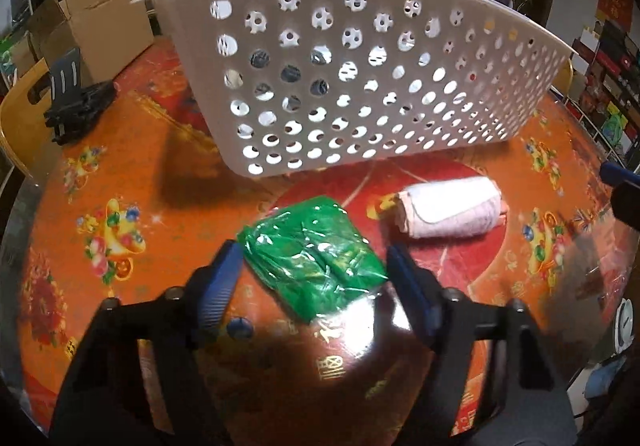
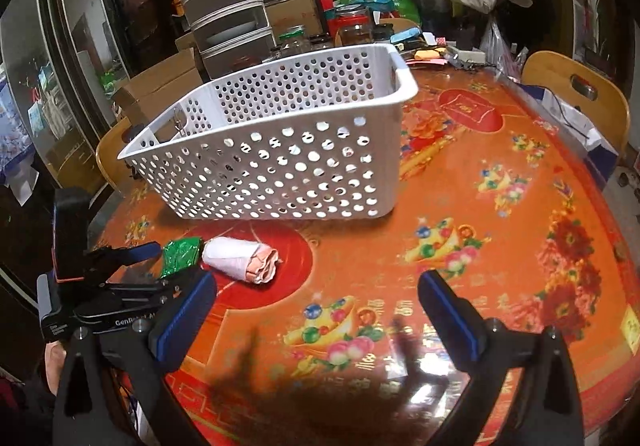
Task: Organize soft objects
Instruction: 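Grasp the green foil packet with the left tool while the right tool grasps the white rolled towel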
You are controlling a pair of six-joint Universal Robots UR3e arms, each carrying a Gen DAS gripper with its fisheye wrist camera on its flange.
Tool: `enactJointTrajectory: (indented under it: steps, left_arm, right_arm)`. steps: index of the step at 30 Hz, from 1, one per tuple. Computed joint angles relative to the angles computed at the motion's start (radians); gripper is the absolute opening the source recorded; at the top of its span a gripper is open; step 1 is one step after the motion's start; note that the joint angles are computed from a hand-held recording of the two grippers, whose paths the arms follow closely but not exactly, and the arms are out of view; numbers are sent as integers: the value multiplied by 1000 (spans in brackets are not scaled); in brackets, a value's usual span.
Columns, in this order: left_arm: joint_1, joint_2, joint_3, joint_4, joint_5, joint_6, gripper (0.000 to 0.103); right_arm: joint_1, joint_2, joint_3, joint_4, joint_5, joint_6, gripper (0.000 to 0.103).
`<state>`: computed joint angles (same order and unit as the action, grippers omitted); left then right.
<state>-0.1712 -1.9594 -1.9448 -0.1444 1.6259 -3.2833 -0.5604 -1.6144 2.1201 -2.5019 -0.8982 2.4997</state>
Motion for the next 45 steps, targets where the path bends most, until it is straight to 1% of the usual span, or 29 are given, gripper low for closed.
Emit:
enactJointTrajectory:
  steps: [5,7,8,9,10,13,16,24,27,28,29,30,31,32,33,34,35,37,41,42,44,45]
  left_arm:
    - [24,21,-24,26,-48,13,68]
    - [44,29,-43,51,-56,25,67]
    - [46,38,-54,62,-51,28,64]
    - [56,52,-69,66,-60,33,43]
    - [62,64,-77,72,-64,34,39]
    - [94,95,-111,77,-89,52,38]
    - [101,105,-135,93,-87,60,38]
    - [155,131,-217,164,-152,90,38]
    - [171,147,-254,200,-173,99,37]
    - [181,158,-276,222,-187,102,35]
    - [188,168,-291,235,-197,106,34]
    - [192,177,-305,249,-203,109,31]
    - [198,183,-314,259,-211,112,27]
    - [202,194,-325,265,-219,115,27]
    - [202,196,-326,268,-216,117,27]
    - [198,196,-327,268,-206,117,26]
    - [198,195,-328,267,-206,116,26]
    - [198,193,-336,275,-203,113,24]
    - [150,167,-320,282,-116,126,25]
    - [146,165,-316,277,-106,122,26]
    - [154,165,-303,246,-124,105,36]
    - [158,161,-294,231,-132,103,50]
  right_arm:
    - [54,66,-15,-11,15,23,101]
    - [102,102,-22,-52,-15,49,101]
    - [121,114,-21,-74,-29,63,101]
    - [149,137,-27,-102,-49,83,101]
    - [173,157,-29,-132,-68,106,101]
    - [238,231,-58,-195,-120,167,101]
    - [303,297,-95,-251,-180,214,101]
    - [417,382,-191,-274,-279,258,99]
    - [450,402,-214,-290,-330,266,92]
    - [462,406,-215,-301,-347,262,87]
    - [470,407,-215,-309,-357,262,80]
    - [477,407,-211,-323,-365,260,75]
    - [482,406,-205,-332,-364,259,67]
    - [481,402,-199,-335,-362,255,60]
    - [478,400,-195,-337,-353,252,56]
    - [466,391,-186,-332,-335,241,46]
    - [455,382,-178,-325,-317,231,41]
    - [438,358,-148,-328,-296,209,37]
    - [405,314,-99,-326,-262,166,33]
    - [401,307,-92,-325,-258,161,33]
    - [378,283,-78,-302,-236,140,33]
    - [370,277,-80,-283,-227,132,33]
